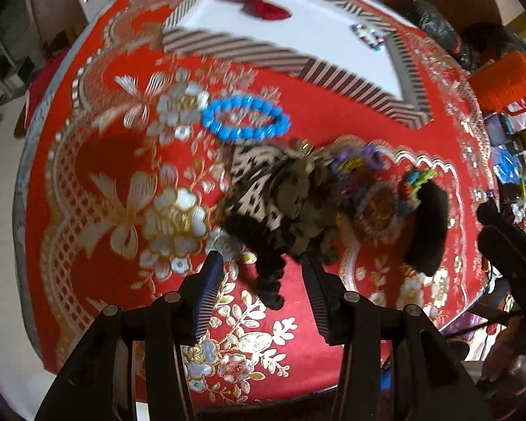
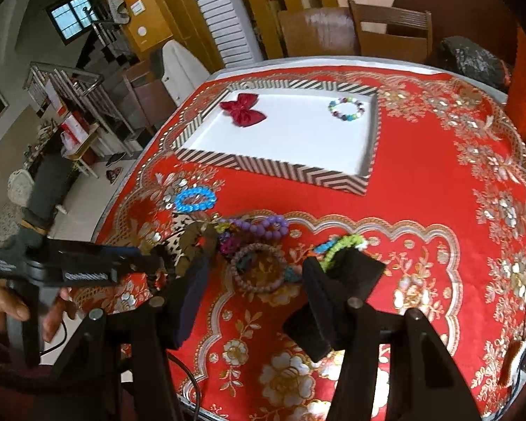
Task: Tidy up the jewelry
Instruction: 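Grasp the black scrunchie with the left gripper while the right grasps the leopard-print bow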
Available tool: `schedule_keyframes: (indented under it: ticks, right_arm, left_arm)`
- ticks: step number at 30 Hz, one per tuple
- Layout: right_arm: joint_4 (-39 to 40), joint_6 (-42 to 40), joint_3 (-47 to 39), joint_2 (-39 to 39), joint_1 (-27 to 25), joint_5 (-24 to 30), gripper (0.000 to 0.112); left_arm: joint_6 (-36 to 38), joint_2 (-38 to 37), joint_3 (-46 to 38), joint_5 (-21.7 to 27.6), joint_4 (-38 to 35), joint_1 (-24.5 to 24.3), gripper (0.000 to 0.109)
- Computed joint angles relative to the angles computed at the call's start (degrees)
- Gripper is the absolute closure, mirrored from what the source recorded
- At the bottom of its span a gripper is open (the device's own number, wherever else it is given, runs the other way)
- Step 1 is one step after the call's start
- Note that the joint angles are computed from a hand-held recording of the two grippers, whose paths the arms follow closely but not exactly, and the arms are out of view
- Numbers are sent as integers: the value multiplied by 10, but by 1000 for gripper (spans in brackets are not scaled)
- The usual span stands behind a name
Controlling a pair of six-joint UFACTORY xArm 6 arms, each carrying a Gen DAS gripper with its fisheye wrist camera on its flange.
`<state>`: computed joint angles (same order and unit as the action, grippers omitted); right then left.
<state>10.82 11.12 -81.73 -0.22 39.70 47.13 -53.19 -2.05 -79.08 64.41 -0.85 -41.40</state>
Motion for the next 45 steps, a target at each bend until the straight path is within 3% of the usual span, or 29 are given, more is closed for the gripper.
schedule_keyframes:
  ticks: [2,3,4,5,8,9,13,18,27,28,30,36,45]
  right_arm:
    - [11,-12,-7,8,4,2,54]
    - [22,-22,-13,14,6,2,54]
    - [28,-28,-17,19,8,3,54]
    - [34,-33,-22,25,11,4,54]
    - [82,-68,-41,47,18,2,62]
    - [96,-81,-57,62,23,11,70]
    - [75,-77,-117,120,43,42,83]
    - [38,-17,-176,184,49,85,85]
    - [36,16,-200,229,45,85,87]
    - [38,15,-193,227,45,74,98]
    - [52,4,-192,224,44,76,100]
    - [148,-67,-161,170,38,39,101]
    - [182,-103,-151,129,35,29,101]
  left_arm:
    - [-4,-6,15,-8,-11,4,79]
    - [-6,-17,34,-29,-18,7,86]
    - [-8,-27,51,-46,-22,8,104]
    - [-8,-34,61,-53,-27,11,109]
    - [-22,-56,82,-59,-13,13,109]
    - [-28,-64,87,-58,-6,13,109]
    - [-53,-97,102,-52,22,15,109]
    - [-69,-124,112,-40,45,20,109]
    - [-78,-147,127,-33,49,23,109]
    - [-77,-148,127,-31,50,24,109]
    - [-77,-150,124,-26,55,26,109]
    - [-76,-155,116,-27,63,35,109]
    - [-62,-142,86,-34,70,46,109]
